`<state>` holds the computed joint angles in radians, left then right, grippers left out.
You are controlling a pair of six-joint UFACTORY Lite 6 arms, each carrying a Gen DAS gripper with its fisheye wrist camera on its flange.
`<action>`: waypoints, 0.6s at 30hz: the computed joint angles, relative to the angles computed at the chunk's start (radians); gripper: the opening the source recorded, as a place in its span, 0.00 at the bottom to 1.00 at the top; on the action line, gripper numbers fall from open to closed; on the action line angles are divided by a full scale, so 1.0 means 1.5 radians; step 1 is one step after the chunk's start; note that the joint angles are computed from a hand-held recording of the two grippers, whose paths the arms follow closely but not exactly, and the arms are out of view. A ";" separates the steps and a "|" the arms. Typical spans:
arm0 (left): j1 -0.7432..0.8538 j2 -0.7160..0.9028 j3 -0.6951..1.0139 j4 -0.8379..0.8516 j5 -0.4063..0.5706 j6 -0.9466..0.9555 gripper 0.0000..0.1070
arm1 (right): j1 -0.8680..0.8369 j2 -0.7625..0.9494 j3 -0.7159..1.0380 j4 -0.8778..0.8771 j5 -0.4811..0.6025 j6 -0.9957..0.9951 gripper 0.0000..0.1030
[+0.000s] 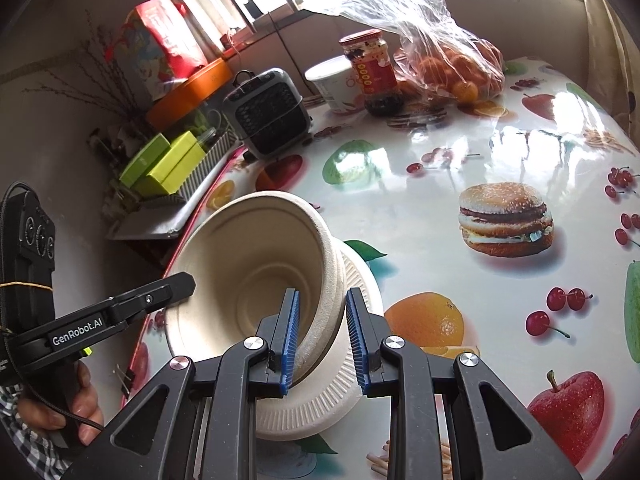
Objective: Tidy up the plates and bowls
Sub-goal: 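Lift and carry the bowl stack over the white plate stack with both tools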
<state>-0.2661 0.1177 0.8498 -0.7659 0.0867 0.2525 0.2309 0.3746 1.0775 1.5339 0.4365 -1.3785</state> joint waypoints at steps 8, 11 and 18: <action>0.002 0.011 0.004 0.024 -0.002 -0.024 0.14 | 0.002 0.008 0.007 0.001 0.001 0.001 0.23; -0.001 0.015 0.004 0.054 -0.004 -0.054 0.14 | 0.002 0.009 0.008 0.004 0.001 -0.001 0.23; 0.000 0.020 0.004 0.041 -0.006 -0.041 0.14 | 0.002 0.021 0.014 0.007 0.002 -0.005 0.23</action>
